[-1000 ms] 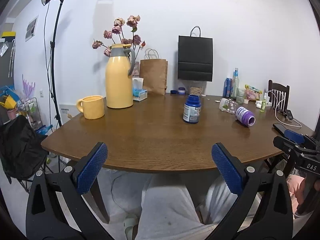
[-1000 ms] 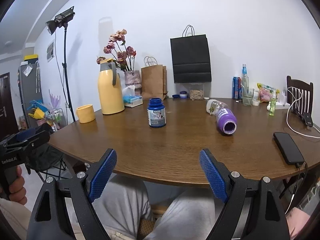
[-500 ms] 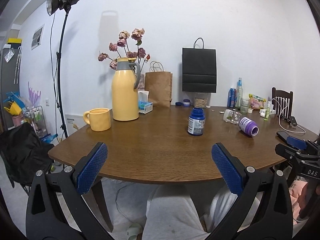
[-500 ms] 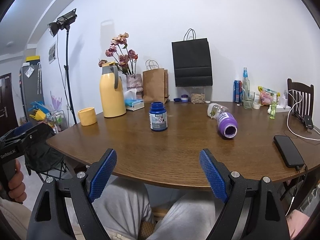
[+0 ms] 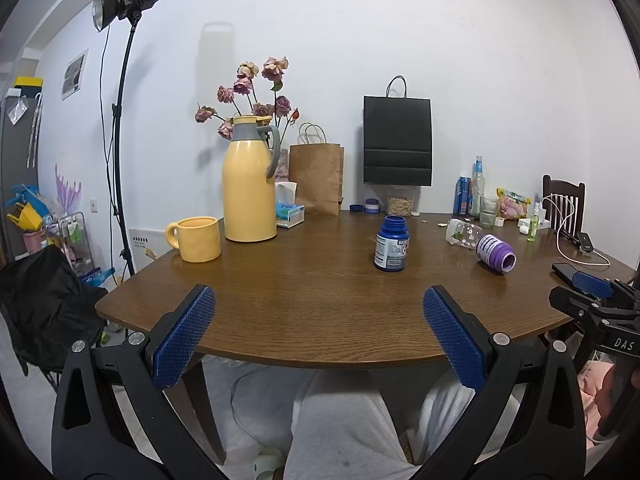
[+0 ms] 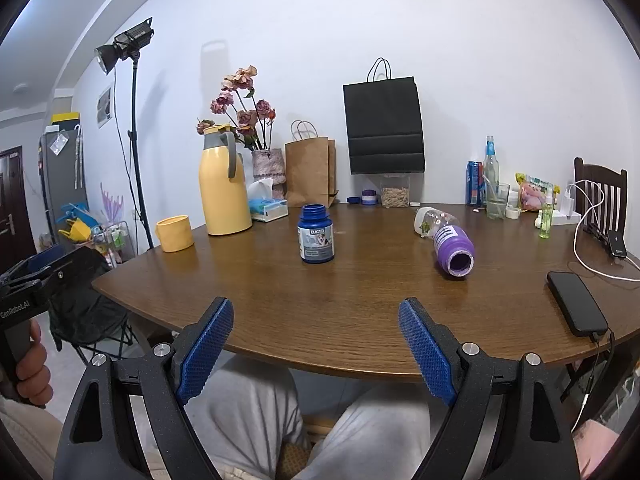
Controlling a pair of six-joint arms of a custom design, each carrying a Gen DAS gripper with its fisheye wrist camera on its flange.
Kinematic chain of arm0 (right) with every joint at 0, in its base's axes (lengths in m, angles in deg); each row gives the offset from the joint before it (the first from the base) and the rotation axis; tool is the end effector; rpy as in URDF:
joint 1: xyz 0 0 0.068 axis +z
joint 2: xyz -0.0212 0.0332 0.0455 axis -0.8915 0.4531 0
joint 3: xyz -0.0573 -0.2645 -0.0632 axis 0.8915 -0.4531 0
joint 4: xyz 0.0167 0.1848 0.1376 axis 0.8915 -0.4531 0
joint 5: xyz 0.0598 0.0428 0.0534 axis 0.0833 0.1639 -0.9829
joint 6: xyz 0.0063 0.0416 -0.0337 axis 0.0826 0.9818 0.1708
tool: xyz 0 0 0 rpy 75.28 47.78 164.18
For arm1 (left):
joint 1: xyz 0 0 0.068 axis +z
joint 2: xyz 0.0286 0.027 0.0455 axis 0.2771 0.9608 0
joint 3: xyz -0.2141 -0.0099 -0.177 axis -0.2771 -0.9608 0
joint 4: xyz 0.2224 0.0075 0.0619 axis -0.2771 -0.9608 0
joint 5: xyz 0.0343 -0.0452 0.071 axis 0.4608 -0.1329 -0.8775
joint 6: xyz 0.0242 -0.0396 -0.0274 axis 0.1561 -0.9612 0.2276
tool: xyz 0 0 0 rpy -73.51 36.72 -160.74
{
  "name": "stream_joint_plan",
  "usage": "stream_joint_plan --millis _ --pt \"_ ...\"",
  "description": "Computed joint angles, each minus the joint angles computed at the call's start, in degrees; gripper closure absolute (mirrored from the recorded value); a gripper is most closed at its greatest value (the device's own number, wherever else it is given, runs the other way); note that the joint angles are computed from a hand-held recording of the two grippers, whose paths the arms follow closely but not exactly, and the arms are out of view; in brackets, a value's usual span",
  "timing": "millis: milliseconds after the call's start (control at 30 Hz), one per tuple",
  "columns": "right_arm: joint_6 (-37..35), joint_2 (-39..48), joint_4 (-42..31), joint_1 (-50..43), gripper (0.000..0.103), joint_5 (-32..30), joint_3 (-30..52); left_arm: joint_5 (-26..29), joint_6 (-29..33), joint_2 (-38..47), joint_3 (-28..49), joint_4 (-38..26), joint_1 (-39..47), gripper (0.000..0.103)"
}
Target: Flip cup upright
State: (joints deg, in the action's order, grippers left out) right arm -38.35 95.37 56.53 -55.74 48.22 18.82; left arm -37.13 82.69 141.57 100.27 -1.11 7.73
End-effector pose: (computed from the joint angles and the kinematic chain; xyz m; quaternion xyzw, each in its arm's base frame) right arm 0.2598 0.0175 0.2271 0.1451 0.7431 -0.0952 0.6462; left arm 0.3660 -0.0688 0.2599 0.2189 0.7485 -0.1854 0.5979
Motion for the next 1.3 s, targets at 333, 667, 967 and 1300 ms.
stream_joint_plan --millis 333,667,967,1300 --pt "0.0 -0.1 0.6 0.1 0.014 0.2 -0.4 0.0 0.0 0.2 0.1 0.2 -0.2 0.0" --pt "0.4 -0.3 -0.3 -0.1 0.014 0.0 -0.1 -1.1 -0.2 0.0 -0.3 0.4 -0.4 0.0" --pt "0.4 -0.5 -1.1 -0.2 0.014 0.0 0.3 -0.4 -0.3 -0.2 -0.4 0.3 0.0 0.0" --pt "0.6 -0.3 -1.4 -0.3 0.014 -0.1 0.5 -0.4 -0.2 0.0 -0.3 0.5 0.1 0.0"
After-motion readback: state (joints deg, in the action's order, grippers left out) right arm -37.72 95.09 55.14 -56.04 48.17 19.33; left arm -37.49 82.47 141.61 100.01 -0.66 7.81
